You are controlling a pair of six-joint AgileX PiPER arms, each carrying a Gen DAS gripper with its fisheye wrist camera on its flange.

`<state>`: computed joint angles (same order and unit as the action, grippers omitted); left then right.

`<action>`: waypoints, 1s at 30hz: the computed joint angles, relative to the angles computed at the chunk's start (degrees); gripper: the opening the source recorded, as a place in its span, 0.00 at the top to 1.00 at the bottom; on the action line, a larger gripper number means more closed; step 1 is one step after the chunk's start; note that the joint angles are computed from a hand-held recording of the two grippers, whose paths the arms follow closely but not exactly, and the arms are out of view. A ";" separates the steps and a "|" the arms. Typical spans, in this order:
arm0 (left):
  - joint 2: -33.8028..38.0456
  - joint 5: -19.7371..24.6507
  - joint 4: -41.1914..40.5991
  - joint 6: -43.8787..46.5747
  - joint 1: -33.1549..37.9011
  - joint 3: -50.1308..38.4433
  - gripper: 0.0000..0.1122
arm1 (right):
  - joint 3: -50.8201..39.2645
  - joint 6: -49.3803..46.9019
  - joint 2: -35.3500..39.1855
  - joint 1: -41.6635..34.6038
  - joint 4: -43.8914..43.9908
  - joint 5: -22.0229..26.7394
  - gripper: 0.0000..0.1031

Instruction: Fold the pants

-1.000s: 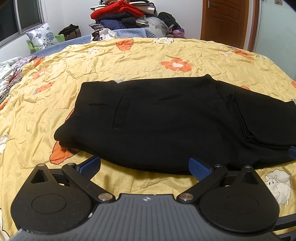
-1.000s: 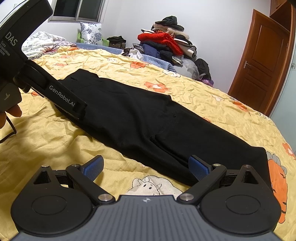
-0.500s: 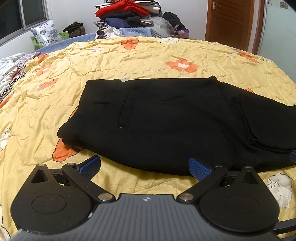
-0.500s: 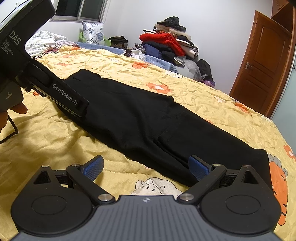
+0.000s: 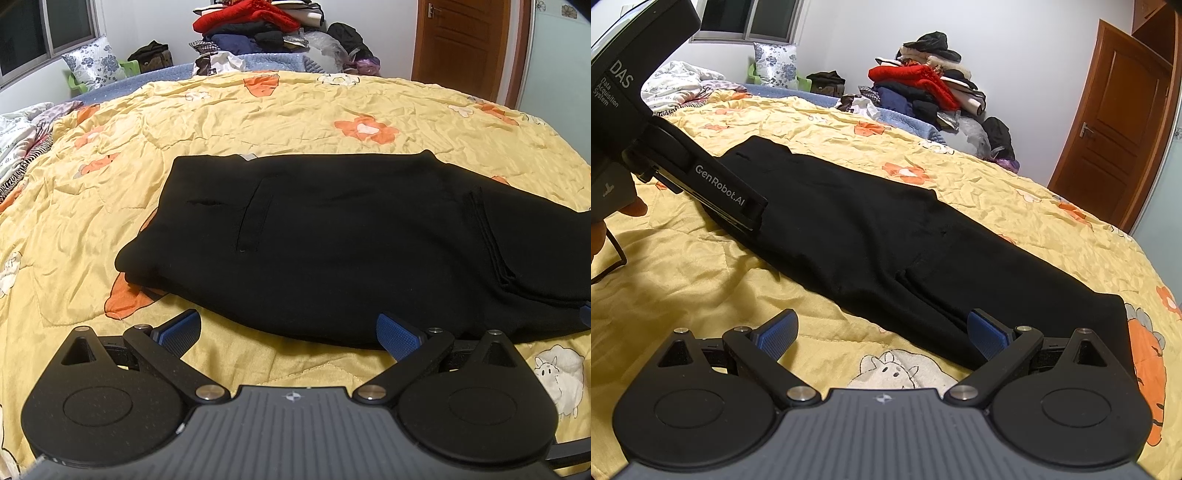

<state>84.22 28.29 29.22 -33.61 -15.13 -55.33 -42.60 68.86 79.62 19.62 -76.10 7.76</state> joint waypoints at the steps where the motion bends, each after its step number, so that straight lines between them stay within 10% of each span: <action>1: 0.00 0.00 0.00 0.00 0.00 0.00 0.08 | -0.01 0.05 0.01 0.07 0.01 0.07 0.04; 30: 0.46 0.75 -0.83 0.62 0.13 -0.28 0.08 | 0.21 2.87 -0.07 0.47 -2.45 0.38 0.04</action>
